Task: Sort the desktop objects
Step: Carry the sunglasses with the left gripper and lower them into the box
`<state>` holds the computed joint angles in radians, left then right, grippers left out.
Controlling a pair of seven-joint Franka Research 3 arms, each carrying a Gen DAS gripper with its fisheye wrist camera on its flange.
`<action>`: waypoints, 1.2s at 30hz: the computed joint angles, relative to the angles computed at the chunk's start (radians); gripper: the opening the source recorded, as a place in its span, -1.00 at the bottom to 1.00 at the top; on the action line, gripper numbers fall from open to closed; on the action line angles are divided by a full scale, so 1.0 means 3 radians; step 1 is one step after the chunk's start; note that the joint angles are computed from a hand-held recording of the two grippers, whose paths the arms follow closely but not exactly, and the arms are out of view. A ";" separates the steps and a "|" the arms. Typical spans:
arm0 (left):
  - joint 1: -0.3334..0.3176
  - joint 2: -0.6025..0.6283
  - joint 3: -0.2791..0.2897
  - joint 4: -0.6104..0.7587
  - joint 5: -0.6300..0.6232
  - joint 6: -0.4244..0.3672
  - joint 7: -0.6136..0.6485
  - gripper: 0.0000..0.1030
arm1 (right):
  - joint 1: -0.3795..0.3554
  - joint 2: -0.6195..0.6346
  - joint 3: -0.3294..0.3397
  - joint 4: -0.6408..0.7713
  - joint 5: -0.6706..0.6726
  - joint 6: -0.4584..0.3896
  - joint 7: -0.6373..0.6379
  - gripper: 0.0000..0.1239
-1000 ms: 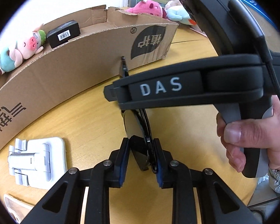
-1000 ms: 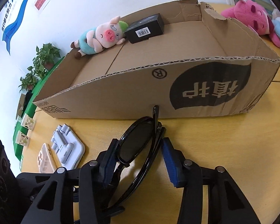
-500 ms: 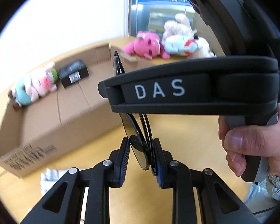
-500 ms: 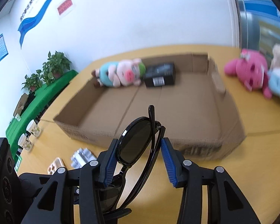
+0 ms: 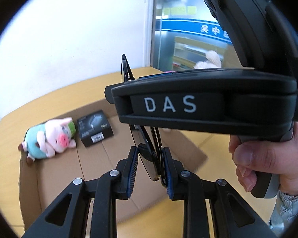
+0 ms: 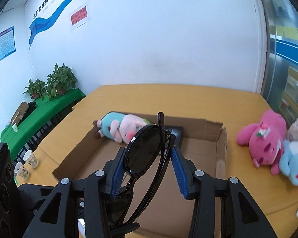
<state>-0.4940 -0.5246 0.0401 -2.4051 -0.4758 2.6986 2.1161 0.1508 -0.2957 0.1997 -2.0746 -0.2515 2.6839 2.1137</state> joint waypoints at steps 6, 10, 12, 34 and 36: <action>0.0151 0.0606 -0.0059 0.0657 -0.0090 -0.0139 -0.0026 -0.55 | 0.0080 0.0566 -0.0265 0.0749 0.0251 -0.0290 -0.0466 -0.30; 0.0348 0.1031 -0.0207 0.1041 -0.0084 -0.0255 -0.0079 -0.55 | 0.0129 0.0986 -0.0448 0.1241 0.0573 -0.0529 -0.0836 -0.30; 0.0436 0.1265 -0.0269 0.1250 -0.0113 -0.0374 -0.0116 -0.55 | 0.0127 0.1176 -0.0520 0.1426 0.0733 -0.0637 -0.1003 -0.30; 0.1129 0.2952 -0.1017 0.2659 0.0454 -0.1345 -0.1213 -0.55 | -0.0221 0.2534 -0.0761 0.2384 0.1596 -0.1571 -0.1503 -0.38; 0.1166 0.2980 -0.1046 0.2671 0.0478 -0.1398 -0.1291 -0.51 | -0.0211 0.2556 -0.0769 0.2388 0.1573 -0.1599 -0.1489 -0.38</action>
